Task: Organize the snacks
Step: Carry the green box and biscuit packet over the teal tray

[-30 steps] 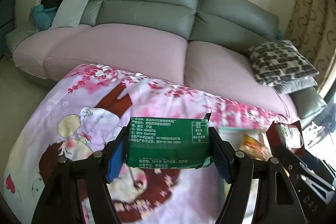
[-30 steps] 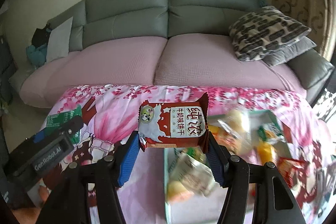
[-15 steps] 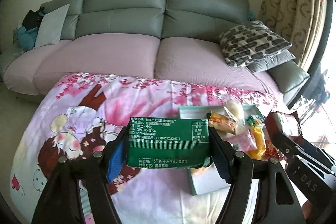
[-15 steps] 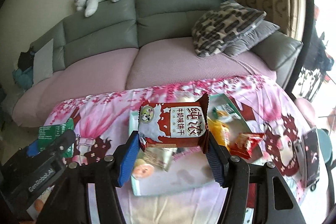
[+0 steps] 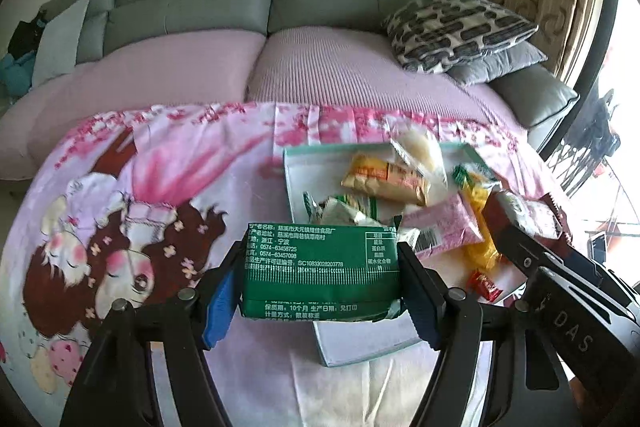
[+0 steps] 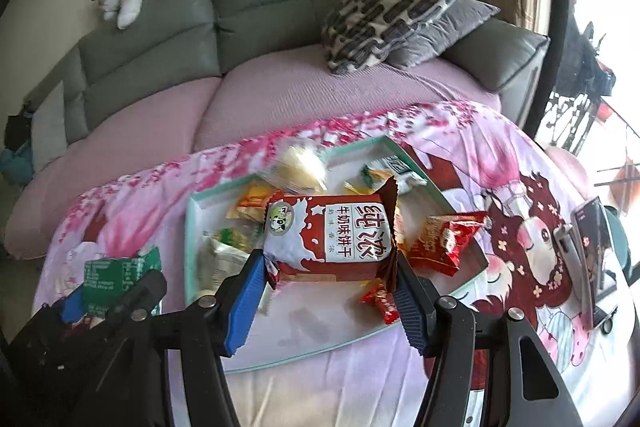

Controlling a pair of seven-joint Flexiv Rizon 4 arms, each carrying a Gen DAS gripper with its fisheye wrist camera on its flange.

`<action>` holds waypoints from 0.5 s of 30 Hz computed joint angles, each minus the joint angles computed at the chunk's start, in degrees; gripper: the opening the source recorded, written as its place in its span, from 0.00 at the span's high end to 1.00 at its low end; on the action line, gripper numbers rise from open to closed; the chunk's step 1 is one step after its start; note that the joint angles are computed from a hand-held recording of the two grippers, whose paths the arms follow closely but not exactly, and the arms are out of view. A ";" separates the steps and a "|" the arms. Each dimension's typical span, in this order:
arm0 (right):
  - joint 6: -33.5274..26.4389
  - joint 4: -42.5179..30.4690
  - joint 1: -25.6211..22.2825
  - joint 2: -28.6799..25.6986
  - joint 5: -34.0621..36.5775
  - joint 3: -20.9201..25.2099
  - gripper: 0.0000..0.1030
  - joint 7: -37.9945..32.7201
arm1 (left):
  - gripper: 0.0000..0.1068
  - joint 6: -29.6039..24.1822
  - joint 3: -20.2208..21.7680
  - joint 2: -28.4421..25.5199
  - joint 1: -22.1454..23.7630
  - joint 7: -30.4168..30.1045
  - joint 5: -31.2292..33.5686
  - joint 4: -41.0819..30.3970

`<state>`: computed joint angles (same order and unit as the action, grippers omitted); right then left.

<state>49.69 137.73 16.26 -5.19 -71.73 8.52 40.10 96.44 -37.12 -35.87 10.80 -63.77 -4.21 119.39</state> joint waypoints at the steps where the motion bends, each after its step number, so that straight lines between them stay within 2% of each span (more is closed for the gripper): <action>1: 0.32 0.12 -0.15 -0.41 -0.08 -0.18 0.38 0.49 | 0.31 -0.28 0.65 -0.23 -0.69 -0.02 -0.06 -0.27; 6: 0.37 0.42 -0.21 -2.01 0.44 -0.56 0.38 0.44 | 0.31 -1.11 2.82 -1.46 -3.15 0.27 -0.56 -1.37; 15: 5.14 1.40 -1.85 -4.11 -2.60 -2.23 0.38 1.24 | 0.31 -1.95 5.94 -2.33 -6.45 1.04 -1.64 -2.19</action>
